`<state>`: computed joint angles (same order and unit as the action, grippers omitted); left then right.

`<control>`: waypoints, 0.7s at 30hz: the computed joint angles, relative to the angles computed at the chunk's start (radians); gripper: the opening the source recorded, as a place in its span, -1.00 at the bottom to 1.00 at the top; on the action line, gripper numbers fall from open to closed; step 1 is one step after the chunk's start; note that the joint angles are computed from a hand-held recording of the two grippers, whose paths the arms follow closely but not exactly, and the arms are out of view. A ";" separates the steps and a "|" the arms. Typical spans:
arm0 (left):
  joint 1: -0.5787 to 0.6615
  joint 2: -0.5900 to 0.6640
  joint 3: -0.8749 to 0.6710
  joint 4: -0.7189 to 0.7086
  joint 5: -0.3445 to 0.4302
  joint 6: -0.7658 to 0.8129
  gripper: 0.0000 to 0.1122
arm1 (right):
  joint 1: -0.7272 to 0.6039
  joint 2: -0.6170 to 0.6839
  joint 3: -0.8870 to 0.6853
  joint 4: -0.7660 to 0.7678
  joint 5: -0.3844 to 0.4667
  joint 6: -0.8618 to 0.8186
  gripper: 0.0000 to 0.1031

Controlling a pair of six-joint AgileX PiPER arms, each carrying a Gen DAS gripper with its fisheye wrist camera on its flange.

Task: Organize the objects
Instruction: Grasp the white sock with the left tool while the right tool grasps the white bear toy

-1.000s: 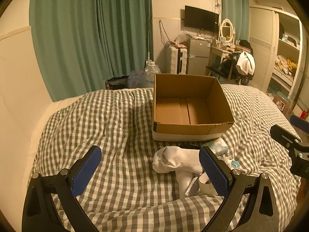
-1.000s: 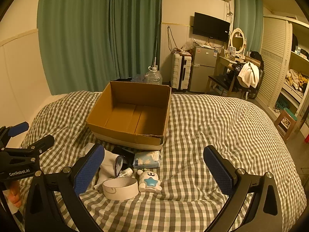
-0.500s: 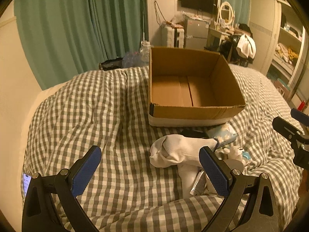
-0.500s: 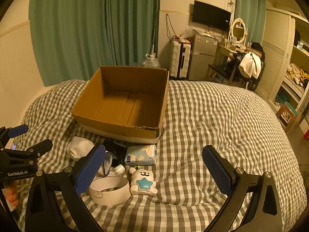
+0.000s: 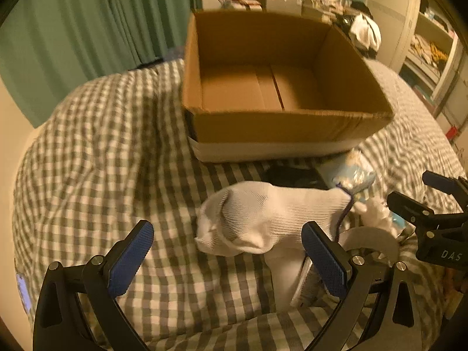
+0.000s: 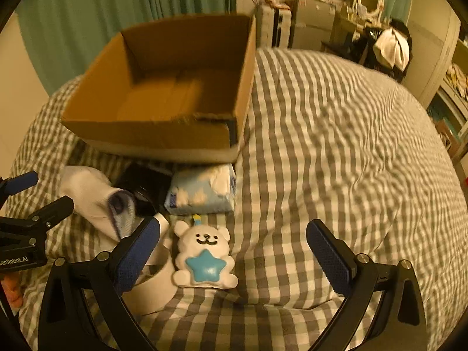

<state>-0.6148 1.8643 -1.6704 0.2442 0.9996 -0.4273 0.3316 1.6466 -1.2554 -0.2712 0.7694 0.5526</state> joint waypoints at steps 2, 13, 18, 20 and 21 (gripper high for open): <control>0.007 0.031 -0.021 -0.033 0.003 0.043 0.84 | -0.016 0.019 0.001 0.035 -0.005 -0.022 0.95; 0.055 0.182 -0.172 -0.256 0.025 0.272 0.84 | -0.040 0.118 -0.021 0.152 0.004 -0.123 0.68; 0.056 0.209 -0.191 -0.277 0.022 0.304 0.84 | -0.040 0.124 -0.016 0.164 -0.006 -0.139 0.38; 0.066 0.211 -0.190 -0.301 0.021 0.315 0.81 | -0.030 0.127 -0.016 0.155 -0.008 -0.141 0.30; 0.069 0.209 -0.187 -0.308 0.019 0.319 0.74 | -0.025 0.128 -0.015 0.154 -0.012 -0.147 0.20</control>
